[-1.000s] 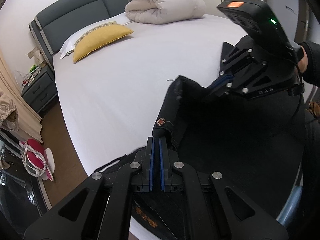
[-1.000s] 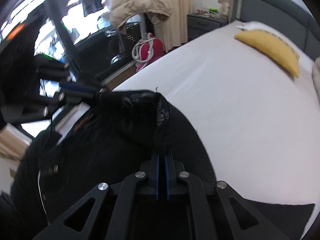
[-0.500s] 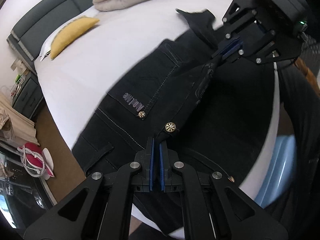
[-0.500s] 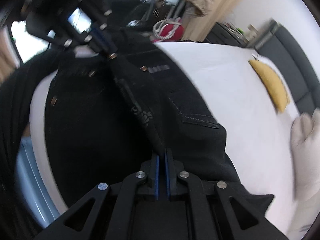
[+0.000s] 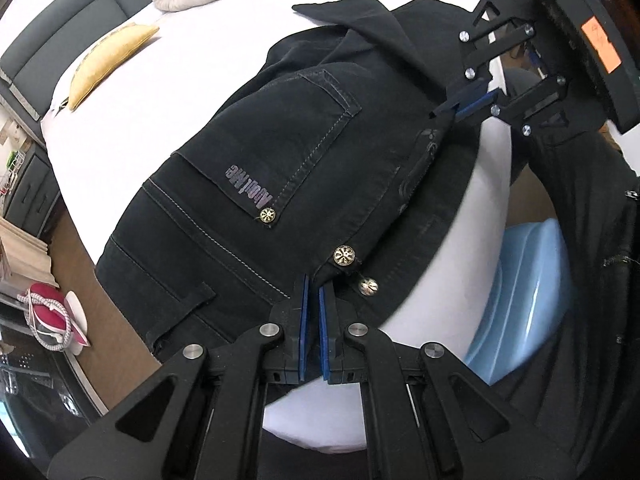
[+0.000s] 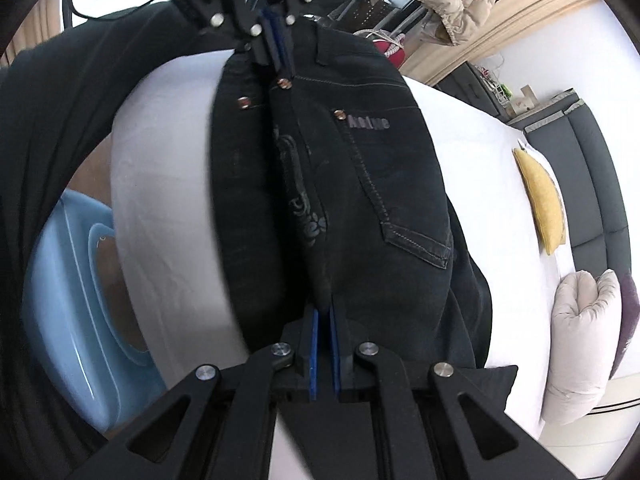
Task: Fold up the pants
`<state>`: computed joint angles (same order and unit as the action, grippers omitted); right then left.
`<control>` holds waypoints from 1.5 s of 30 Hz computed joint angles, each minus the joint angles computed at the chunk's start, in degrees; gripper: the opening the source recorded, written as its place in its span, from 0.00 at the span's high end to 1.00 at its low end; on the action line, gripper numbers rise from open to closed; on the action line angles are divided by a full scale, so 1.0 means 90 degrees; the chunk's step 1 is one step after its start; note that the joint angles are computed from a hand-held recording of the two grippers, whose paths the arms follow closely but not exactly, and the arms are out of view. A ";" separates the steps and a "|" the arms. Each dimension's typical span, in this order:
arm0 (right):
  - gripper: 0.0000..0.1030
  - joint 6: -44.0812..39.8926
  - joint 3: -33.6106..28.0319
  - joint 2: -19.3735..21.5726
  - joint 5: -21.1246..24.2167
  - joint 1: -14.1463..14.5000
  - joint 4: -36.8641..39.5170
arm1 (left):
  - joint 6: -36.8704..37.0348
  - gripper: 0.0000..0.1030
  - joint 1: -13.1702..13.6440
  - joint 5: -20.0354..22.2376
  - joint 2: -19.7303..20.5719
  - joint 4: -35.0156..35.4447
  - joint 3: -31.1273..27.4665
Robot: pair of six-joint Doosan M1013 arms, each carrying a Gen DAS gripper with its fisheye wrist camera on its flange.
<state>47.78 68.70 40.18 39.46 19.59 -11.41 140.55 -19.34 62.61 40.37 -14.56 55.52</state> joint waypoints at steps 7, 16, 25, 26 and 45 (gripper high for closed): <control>0.94 0.0216 -0.0061 0.0049 -0.0038 0.0065 -0.0404 | 0.0044 0.97 0.0046 0.0168 0.0027 -0.0008 -0.0124; 0.93 0.0617 0.0044 0.0128 -0.0083 0.0134 -0.0698 | -0.0195 0.92 0.0035 0.0126 0.0076 0.0101 -0.0132; 0.91 0.1176 0.0032 0.0205 -0.0242 0.0146 -0.0895 | -0.0741 0.82 0.0218 0.0723 0.0035 0.0237 -0.0477; 0.91 0.1300 0.0084 0.0193 -0.0291 0.0159 -0.0995 | -0.0878 0.82 0.0233 0.0630 0.0018 0.0184 -0.0527; 0.56 0.4323 0.0626 -0.0001 -0.1061 0.0221 -0.2340 | -0.3606 0.82 -0.0261 0.0420 0.1029 -0.0919 -0.1524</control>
<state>86.68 74.33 40.17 29.92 21.58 -32.47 108.09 -21.69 66.39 49.64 -22.82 41.81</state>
